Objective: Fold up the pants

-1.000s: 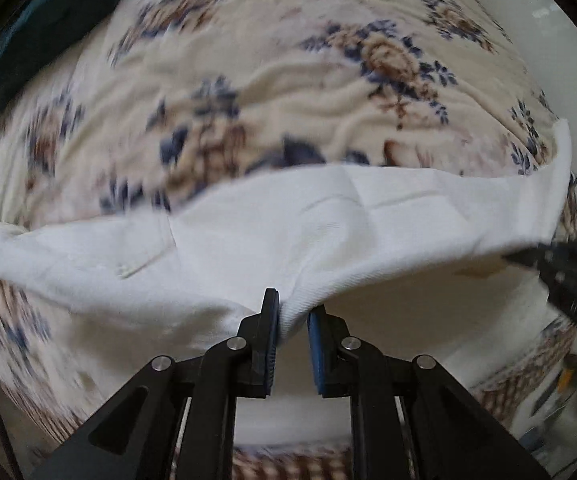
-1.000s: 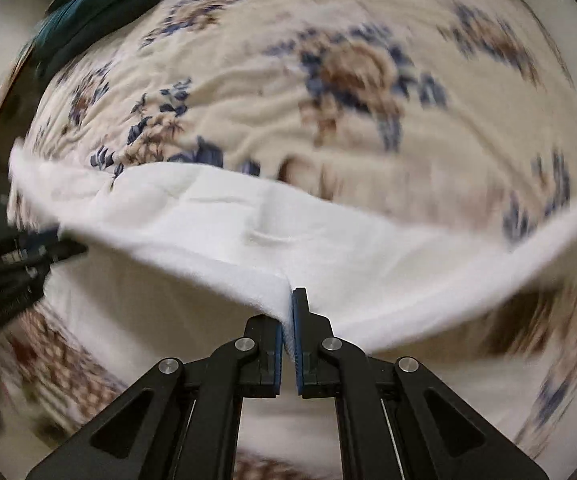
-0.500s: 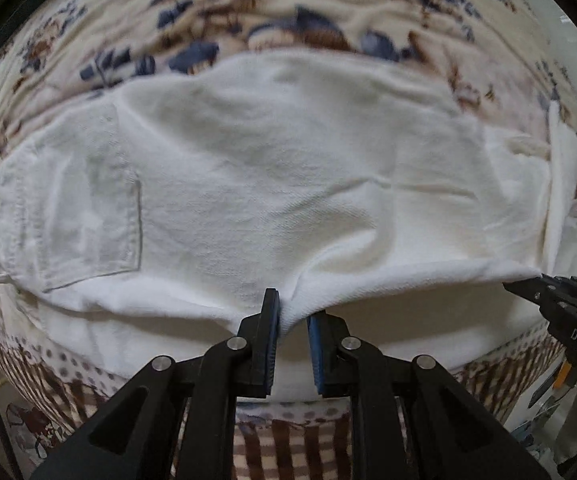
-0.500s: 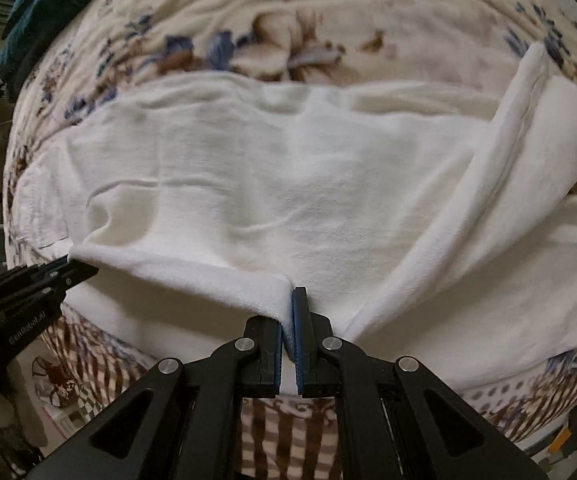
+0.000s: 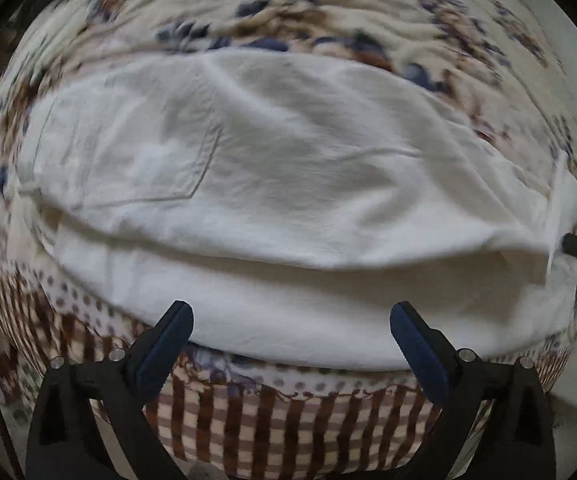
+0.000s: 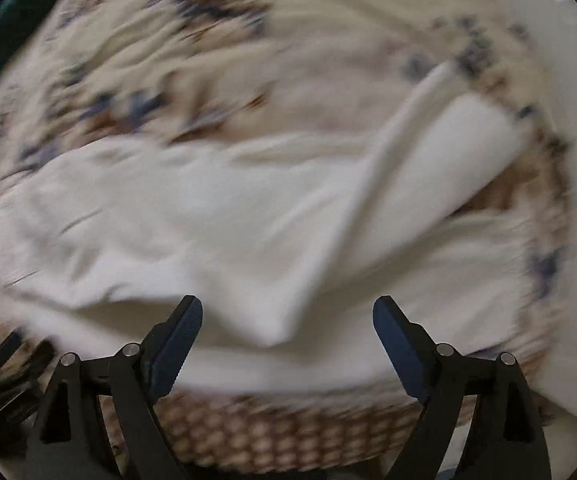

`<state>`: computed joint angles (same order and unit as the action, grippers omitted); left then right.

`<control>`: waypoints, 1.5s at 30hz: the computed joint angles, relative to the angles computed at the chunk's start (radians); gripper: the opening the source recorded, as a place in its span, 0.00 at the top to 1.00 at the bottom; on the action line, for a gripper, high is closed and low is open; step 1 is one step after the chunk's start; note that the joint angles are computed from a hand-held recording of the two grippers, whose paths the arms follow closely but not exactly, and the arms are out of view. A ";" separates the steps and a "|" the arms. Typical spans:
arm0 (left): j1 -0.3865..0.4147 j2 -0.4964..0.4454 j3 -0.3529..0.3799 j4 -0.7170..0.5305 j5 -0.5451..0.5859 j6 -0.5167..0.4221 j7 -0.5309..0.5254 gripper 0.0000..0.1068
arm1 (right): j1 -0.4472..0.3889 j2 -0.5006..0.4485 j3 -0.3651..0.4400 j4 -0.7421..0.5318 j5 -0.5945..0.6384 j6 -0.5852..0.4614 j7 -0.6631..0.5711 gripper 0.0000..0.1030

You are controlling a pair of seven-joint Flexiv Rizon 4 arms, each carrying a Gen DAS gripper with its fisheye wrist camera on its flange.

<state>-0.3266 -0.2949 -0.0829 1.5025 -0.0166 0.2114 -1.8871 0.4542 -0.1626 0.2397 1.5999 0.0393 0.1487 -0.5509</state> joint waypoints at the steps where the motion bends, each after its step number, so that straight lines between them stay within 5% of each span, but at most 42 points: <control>1: 0.000 0.001 0.005 0.006 0.002 0.008 -0.018 0.06 | -0.006 -0.006 -0.010 -0.002 -0.011 -0.006 0.008 0.13; 15: 0.073 -0.010 0.061 0.036 0.051 0.072 -0.166 0.06 | -0.083 -0.201 -0.078 -0.096 -0.053 -0.023 0.040 0.17; 17: 0.095 -0.010 0.071 0.051 0.033 0.084 -0.189 0.06 | -0.090 -0.226 -0.081 -0.108 -0.045 -0.017 0.048 0.30; 19: 0.122 -0.005 0.079 0.075 0.002 0.102 -0.207 0.06 | -0.089 -0.233 -0.086 -0.103 -0.052 -0.013 0.081 0.89; 20: 0.137 -0.002 0.084 0.091 -0.023 0.114 -0.222 0.06 | -0.077 -0.228 -0.100 -0.096 -0.060 -0.023 0.104 0.95; 24: 0.194 0.016 0.098 0.136 -0.087 0.146 -0.245 0.06 | -0.112 -0.086 -0.087 0.056 -0.061 0.124 0.256 0.95; 34: 0.280 0.124 0.109 0.262 -0.181 0.176 -0.132 0.06 | -0.172 0.400 0.013 0.456 -0.094 0.231 0.675 0.95; 38: 0.272 0.145 0.097 0.292 -0.206 0.200 -0.143 0.06 | -0.161 0.413 0.025 0.603 -0.004 0.360 0.747 0.94; 41: 0.276 0.174 0.097 0.325 -0.261 0.227 -0.136 0.06 | -0.140 0.404 0.040 0.690 0.111 0.581 0.798 0.79; 43: 0.292 0.200 0.107 0.361 -0.321 0.242 -0.099 0.06 | -0.127 0.421 0.080 0.702 0.063 0.618 0.911 0.45; 45: 0.310 0.217 0.120 0.381 -0.347 0.247 -0.067 0.06 | -0.106 0.419 0.121 0.690 -0.015 0.655 1.020 0.42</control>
<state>-0.0162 -0.0782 0.0371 1.8839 -0.3633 0.4580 -1.9538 0.3478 0.2560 0.3603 2.2901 0.0241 0.8039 0.4689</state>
